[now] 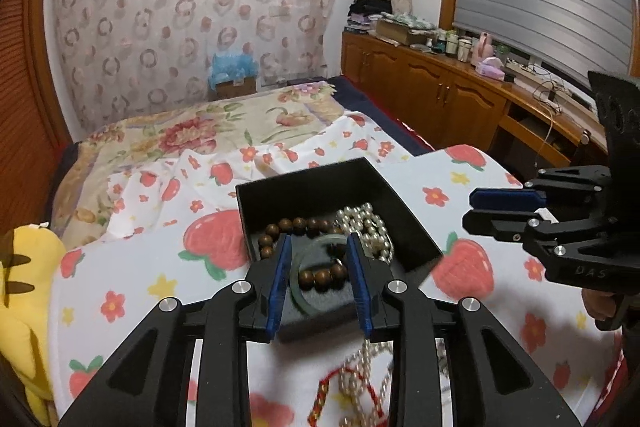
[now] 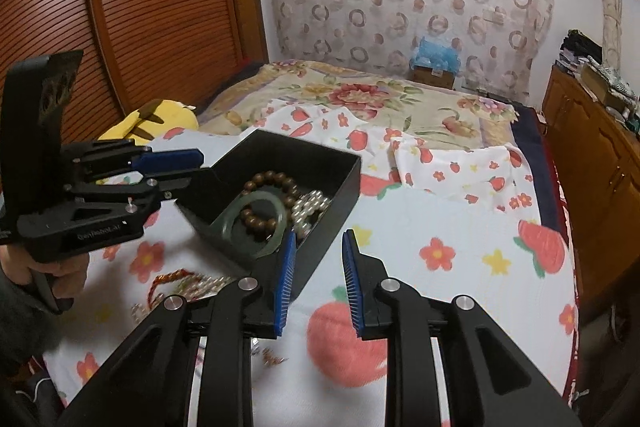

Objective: Organize jewelry
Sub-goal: 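Open the left tool releasing the bangle while the right tool releases the pearls, then grasp the silver hair combs with the right tool and lift them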

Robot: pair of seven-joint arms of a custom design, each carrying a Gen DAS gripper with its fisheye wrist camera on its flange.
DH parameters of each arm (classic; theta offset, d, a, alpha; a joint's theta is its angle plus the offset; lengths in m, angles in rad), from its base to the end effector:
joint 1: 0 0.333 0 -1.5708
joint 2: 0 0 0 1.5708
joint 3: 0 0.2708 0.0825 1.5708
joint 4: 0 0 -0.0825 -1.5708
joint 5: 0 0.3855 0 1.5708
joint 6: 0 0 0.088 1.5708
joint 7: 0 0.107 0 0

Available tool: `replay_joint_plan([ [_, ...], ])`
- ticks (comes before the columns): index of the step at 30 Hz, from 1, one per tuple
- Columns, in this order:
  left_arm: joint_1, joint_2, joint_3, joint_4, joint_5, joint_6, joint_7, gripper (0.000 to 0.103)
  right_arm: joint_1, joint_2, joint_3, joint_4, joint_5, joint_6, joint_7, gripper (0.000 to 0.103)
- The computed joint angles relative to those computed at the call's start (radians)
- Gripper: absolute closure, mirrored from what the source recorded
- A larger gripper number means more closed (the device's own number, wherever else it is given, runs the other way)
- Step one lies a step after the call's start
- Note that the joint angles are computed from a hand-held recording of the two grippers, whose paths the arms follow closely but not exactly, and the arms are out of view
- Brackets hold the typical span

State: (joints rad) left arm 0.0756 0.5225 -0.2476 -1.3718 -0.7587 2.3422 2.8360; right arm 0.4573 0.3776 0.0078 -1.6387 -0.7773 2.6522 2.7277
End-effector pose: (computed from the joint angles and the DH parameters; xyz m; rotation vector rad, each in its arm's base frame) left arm 0.7173 -0.0988 0.4380 -0.8086 2.5329 -1.1950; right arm 0.6092 0.3265 0.4218 -1.6240 1.8208 -0.7049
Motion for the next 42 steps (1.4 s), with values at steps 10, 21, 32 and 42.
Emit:
replay_joint_plan([
  [10, 0.048, -0.097, 0.032, -0.152, -0.058, -0.012, 0.094, 0.074, 0.036, -0.001, 0.025, -0.062, 0.012, 0.032, 0.061, 0.069],
  [21, 0.062, -0.128, 0.056, -0.221, -0.07, -0.003, 0.112, 0.074, 0.042, 0.047, 0.047, -0.046, 0.103, 0.035, 0.011, 0.069],
  [32, 0.069, -0.148, 0.068, -0.259, -0.077, -0.02, 0.119, 0.074, 0.044, 0.087, 0.051, -0.011, 0.166, 0.015, -0.024, 0.069],
  [42, 0.071, -0.161, 0.078, -0.293, -0.076, -0.021, 0.123, 0.074, 0.055, 0.064, 0.035, -0.041, 0.151, 0.037, 0.01, 0.085],
])
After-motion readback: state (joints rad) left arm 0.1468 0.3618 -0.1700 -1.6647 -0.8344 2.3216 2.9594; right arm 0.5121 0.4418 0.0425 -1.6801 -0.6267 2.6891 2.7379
